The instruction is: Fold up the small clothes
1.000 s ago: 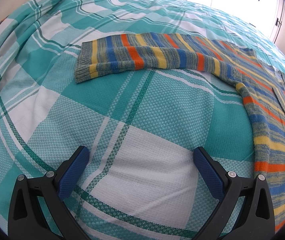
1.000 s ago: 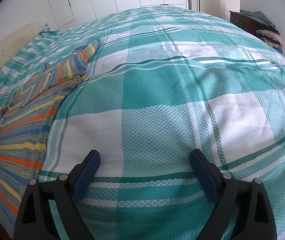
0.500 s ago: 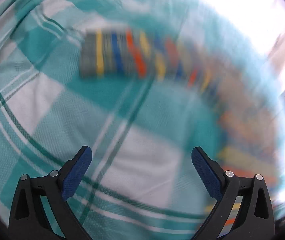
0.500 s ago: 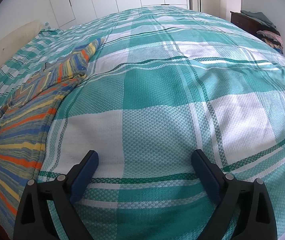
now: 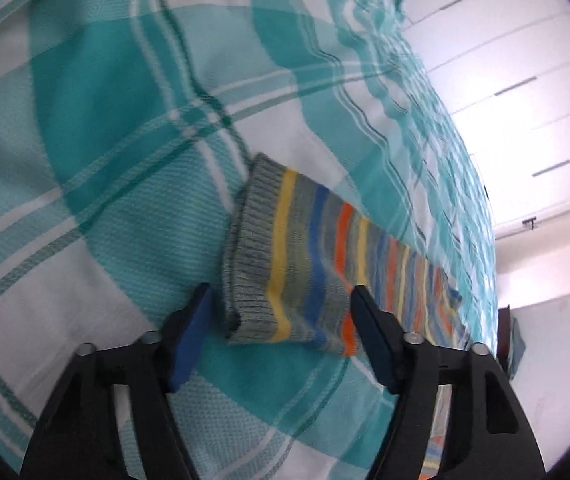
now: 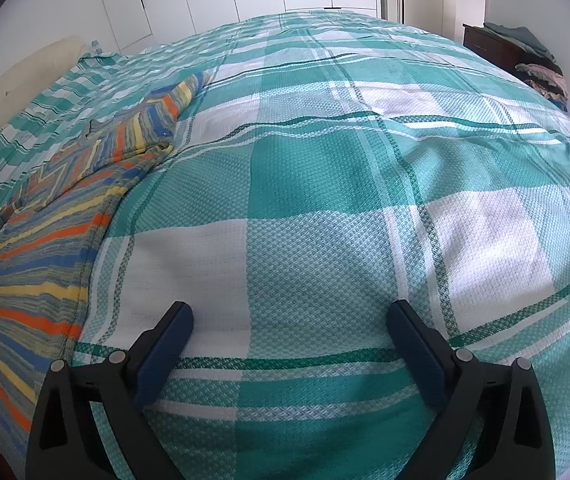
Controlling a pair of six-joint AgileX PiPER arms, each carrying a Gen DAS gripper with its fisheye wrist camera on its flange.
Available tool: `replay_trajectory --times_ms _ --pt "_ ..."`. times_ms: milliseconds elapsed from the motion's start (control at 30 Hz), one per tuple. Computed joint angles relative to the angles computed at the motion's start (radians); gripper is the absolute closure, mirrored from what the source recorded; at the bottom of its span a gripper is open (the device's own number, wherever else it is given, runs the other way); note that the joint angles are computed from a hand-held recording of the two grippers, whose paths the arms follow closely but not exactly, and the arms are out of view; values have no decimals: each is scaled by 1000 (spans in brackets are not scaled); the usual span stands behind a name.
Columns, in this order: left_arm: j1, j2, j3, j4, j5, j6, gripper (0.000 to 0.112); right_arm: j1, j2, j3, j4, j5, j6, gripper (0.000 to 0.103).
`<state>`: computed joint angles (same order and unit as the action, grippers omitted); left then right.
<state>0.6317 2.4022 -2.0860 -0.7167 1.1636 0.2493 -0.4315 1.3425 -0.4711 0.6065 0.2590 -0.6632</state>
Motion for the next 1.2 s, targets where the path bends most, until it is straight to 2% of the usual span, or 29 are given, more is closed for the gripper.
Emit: replay_trajectory --times_ms 33,67,167,233,333,467,533,567,600,667,733,833,900,933,967,1000,1033,1067,1133,1200 --pt "-6 3 -4 10 0 -3 85 0 2 -1 -2 -1 0 6" --pt "-15 17 -27 40 6 -33 111 1 3 -1 -7 -3 6 5" --pt "-43 -57 49 77 -73 -72 110 1 4 -2 -4 -3 3 5" --pt "-64 -152 137 63 -116 -8 110 0 6 -3 2 -3 -4 5" --pt "-189 -304 204 77 -152 125 110 1 5 -2 -1 -4 0 5" --pt "-446 -464 295 92 -204 275 110 2 4 -1 0 -3 0 5" --pt "-565 -497 359 108 -238 312 108 -1 4 -1 15 -1 -18 5" --pt "-645 -496 406 120 -251 323 99 -2 5 -2 21 0 -25 5" --pt "-684 -487 422 136 -252 312 76 -3 5 -3 23 2 -28 5" --pt "-800 -482 529 248 -284 254 54 -4 6 -4 30 3 -35 5" --pt "-843 -523 643 283 -325 257 60 -10 -1 0 44 10 -53 5" --pt "-772 -651 836 190 -341 387 59 -21 -6 6 97 17 -114 5" --pt "-672 -722 898 147 -323 432 46 -28 -2 5 120 24 -142 4" --pt "-617 -728 884 138 -306 439 43 -25 3 -8 79 36 -101 4" --pt "-544 -744 893 124 -310 449 38 -22 6 -28 -3 63 -20 4" --pt "-498 -757 904 116 -311 458 37 -23 13 -70 -103 130 75 4" --pt "-453 -765 912 111 -304 466 37 -21 23 -132 -203 230 174 4" --pt "-408 -768 914 109 -291 472 37 -4 32 -194 -263 330 251 9" --pt "-348 -784 947 116 -293 502 37 31 19 -309 -263 530 306 20" --pt "-300 -827 1022 92 -373 566 37 117 -21 -442 -185 730 347 20"
